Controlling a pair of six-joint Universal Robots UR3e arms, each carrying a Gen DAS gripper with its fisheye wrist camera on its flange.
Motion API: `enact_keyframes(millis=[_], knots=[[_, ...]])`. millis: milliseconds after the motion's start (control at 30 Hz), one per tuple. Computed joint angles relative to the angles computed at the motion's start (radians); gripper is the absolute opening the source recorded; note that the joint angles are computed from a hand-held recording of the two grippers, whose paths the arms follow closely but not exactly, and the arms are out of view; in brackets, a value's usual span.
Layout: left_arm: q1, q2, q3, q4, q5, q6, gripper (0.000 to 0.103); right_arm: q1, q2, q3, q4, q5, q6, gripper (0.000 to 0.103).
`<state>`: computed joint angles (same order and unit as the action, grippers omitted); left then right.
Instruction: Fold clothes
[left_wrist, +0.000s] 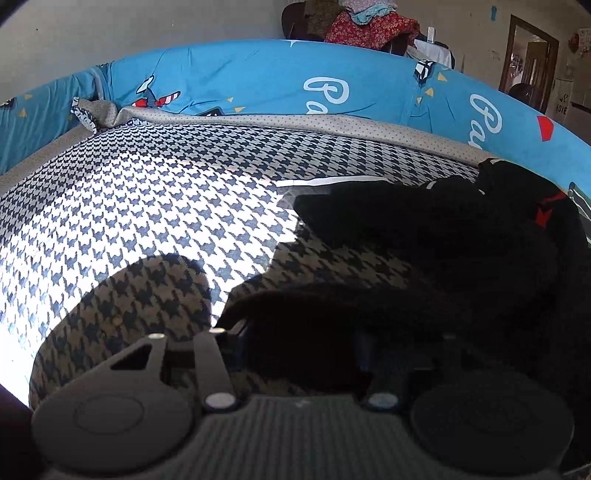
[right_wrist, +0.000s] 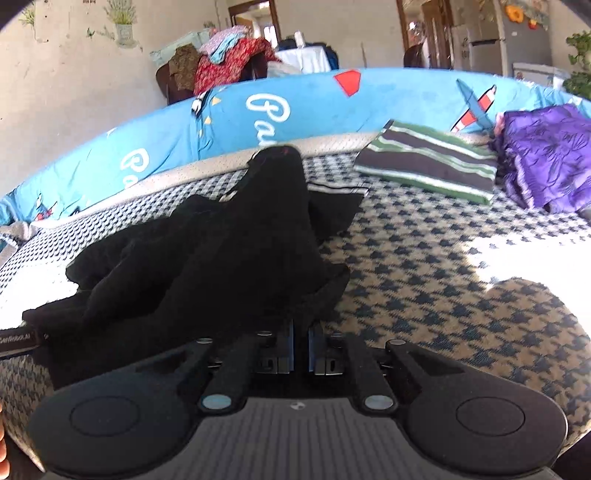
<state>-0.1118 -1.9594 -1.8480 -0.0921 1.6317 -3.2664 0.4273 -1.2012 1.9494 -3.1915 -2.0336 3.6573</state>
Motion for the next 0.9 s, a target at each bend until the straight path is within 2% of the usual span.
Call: enact_keyframes(millis=[33, 100, 233, 400, 500, 533, 600, 633, 733, 900], knots=[[0.000, -0.001, 0.004, -0.004, 0.010, -0.006, 0.024, 0.007, 0.002, -0.005, -0.001, -0.045, 0.010, 0.008], [0.011, 0.003, 0.004, -0.008, 0.008, -0.028, 0.016, 0.018, 0.007, -0.015, -0.002, -0.131, 0.028, 0.008], [0.016, 0.006, 0.007, -0.016, 0.018, -0.043, 0.015, 0.023, 0.008, -0.036, 0.041, -0.208, 0.063, 0.008], [0.029, 0.030, -0.006, -0.047, -0.053, -0.006, 0.021, 0.026, 0.017, -0.073, 0.132, -0.244, 0.082, 0.009], [0.037, 0.044, -0.025, -0.034, -0.076, -0.006, 0.024, 0.041, 0.021, -0.085, 0.174, -0.328, 0.126, 0.019], [0.043, 0.051, -0.034, -0.026, -0.091, -0.010, 0.027, 0.045, 0.018, -0.074, 0.147, -0.338, 0.121, 0.024], [0.043, 0.057, -0.042, -0.005, -0.096, -0.010, 0.032, 0.036, -0.001, -0.031, 0.044, -0.286, 0.077, 0.026], [0.039, 0.057, -0.043, 0.005, -0.091, -0.006, 0.037, 0.034, -0.005, -0.022, 0.020, -0.256, 0.058, 0.027], [0.012, 0.050, -0.038, 0.035, -0.050, 0.023, 0.042, 0.038, -0.003, -0.021, -0.007, -0.179, -0.010, 0.028], [-0.064, 0.025, -0.051, 0.175, 0.082, 0.134, 0.051, 0.037, 0.007, -0.010, -0.082, -0.017, -0.109, 0.030]])
